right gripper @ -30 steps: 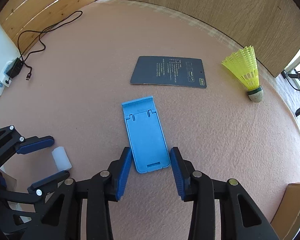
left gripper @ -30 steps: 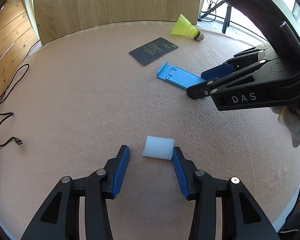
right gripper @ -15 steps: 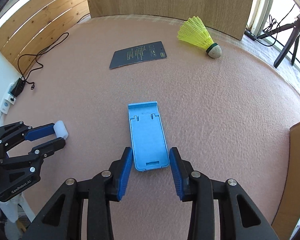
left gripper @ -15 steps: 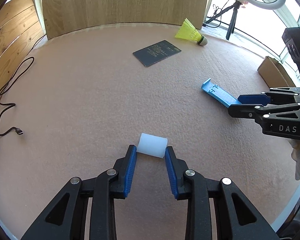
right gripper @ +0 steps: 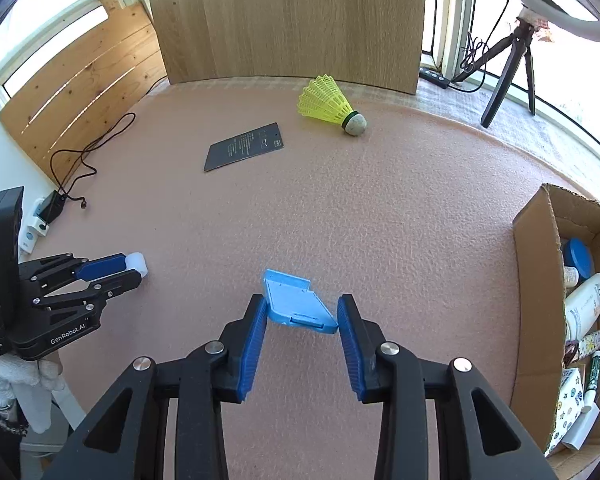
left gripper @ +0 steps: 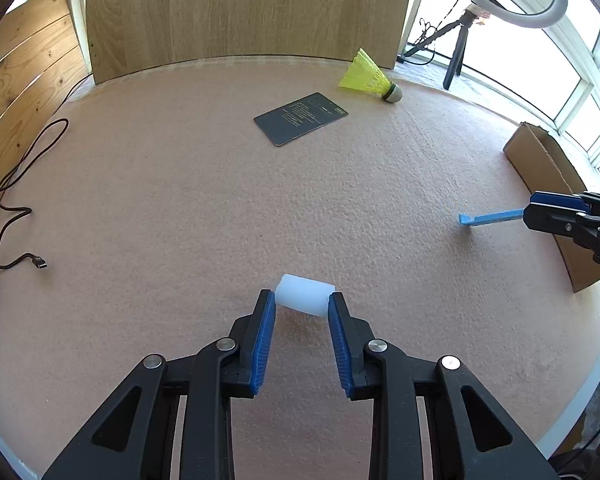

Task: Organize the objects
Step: 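Carry the eraser and phone stand into the box and open both tools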

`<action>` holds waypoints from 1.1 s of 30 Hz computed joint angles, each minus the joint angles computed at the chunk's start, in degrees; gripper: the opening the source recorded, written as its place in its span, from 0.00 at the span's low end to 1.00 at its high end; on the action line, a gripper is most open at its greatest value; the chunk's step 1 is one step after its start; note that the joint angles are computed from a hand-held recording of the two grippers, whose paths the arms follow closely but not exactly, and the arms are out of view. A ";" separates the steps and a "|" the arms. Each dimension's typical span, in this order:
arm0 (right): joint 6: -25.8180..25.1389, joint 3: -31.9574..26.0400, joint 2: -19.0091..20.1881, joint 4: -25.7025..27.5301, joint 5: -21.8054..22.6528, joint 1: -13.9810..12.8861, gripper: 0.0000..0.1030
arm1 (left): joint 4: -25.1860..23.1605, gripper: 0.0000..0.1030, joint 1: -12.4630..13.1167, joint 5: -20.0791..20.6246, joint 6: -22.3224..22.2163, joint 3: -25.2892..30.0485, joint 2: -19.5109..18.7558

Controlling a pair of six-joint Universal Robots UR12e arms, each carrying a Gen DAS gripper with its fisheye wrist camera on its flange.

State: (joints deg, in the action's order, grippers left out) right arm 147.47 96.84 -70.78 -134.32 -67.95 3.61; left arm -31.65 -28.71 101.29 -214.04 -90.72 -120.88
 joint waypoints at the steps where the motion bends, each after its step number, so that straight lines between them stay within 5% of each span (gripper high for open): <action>1: 0.11 0.19 -0.27 -0.30 0.27 -0.26 0.32 | 0.19 0.29 -0.11 0.10 0.25 0.22 -0.04; 16: 3.34 1.47 -3.40 -5.12 3.49 -5.31 0.31 | 1.48 0.29 -2.45 -1.84 9.00 11.00 -5.02; 33: 10.50 2.00 -5.01 -10.92 1.37 -12.81 0.31 | -5.10 0.29 -5.37 -7.87 21.90 37.50 -18.92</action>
